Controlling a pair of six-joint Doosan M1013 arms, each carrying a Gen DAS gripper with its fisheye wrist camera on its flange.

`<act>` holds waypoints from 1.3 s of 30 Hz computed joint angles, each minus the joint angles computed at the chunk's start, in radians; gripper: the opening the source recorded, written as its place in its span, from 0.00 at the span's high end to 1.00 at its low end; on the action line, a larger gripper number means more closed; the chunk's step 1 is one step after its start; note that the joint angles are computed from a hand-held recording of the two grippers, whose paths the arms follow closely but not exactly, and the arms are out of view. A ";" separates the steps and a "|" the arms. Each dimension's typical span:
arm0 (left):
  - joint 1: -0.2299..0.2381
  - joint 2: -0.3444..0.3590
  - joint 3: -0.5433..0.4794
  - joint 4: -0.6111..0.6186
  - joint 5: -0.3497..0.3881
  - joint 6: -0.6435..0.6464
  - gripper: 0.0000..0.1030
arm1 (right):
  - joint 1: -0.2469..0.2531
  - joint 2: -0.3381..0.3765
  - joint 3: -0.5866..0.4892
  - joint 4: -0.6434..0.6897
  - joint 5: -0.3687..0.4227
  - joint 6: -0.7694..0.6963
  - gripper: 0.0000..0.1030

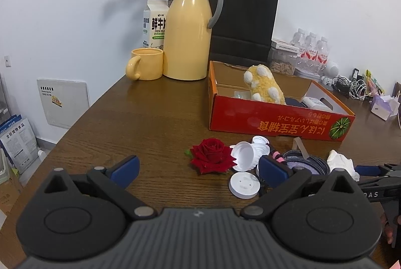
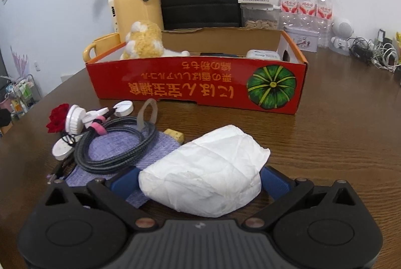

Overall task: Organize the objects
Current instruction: 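Grasp the white tissue with the right gripper while the left grasps the red rose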

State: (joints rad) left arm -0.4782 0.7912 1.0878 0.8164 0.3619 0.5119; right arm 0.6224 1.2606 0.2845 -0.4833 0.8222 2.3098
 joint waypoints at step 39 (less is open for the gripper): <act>0.017 0.136 -0.231 -0.292 0.169 0.277 0.00 | 0.017 -0.096 0.210 -0.286 -0.100 0.324 0.24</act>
State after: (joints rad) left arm -0.4616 0.9267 0.8572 0.5240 0.5311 0.7887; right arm 0.6393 1.1651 0.4946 -0.7693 0.7223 2.6337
